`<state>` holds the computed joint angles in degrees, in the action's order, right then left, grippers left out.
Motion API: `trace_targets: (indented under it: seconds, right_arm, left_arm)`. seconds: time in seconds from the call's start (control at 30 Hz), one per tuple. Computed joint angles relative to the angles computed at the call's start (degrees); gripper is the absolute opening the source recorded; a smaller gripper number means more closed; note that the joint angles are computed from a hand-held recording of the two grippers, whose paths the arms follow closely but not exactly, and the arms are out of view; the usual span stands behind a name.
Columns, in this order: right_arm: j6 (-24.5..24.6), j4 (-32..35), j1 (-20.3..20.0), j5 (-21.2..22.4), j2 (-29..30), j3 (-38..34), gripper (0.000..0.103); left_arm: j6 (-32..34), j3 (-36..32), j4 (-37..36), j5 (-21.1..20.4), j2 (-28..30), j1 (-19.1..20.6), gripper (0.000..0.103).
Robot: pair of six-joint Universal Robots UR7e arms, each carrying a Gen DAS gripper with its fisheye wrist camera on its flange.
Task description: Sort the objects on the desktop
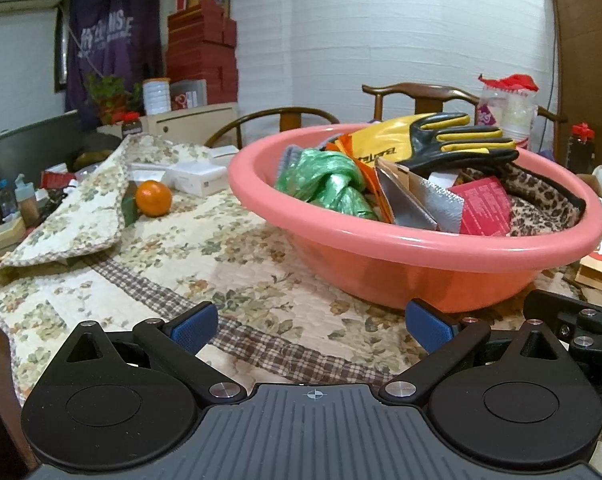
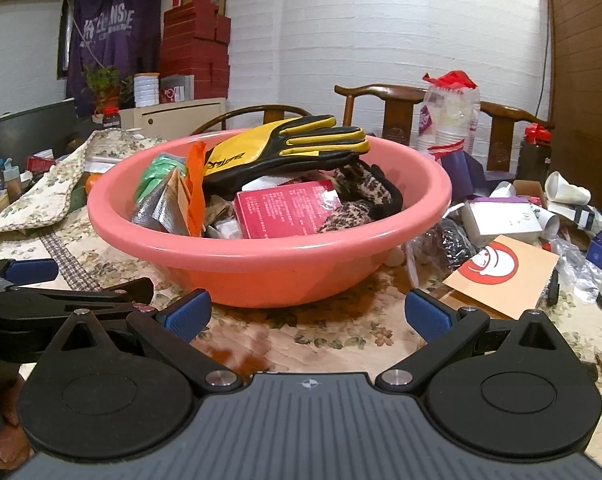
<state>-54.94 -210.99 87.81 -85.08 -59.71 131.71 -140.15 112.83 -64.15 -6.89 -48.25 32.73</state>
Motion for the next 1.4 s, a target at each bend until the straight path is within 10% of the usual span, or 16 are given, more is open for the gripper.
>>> trace_targets:
  seconds: [1.4]
  right_arm:
    - [0.2, 0.5, -0.6, 0.5, 0.4, -0.5, 0.102]
  left_arm:
    - [-3.3, -2.0, 5.0, -0.2, 1.3, 0.4, 0.103]
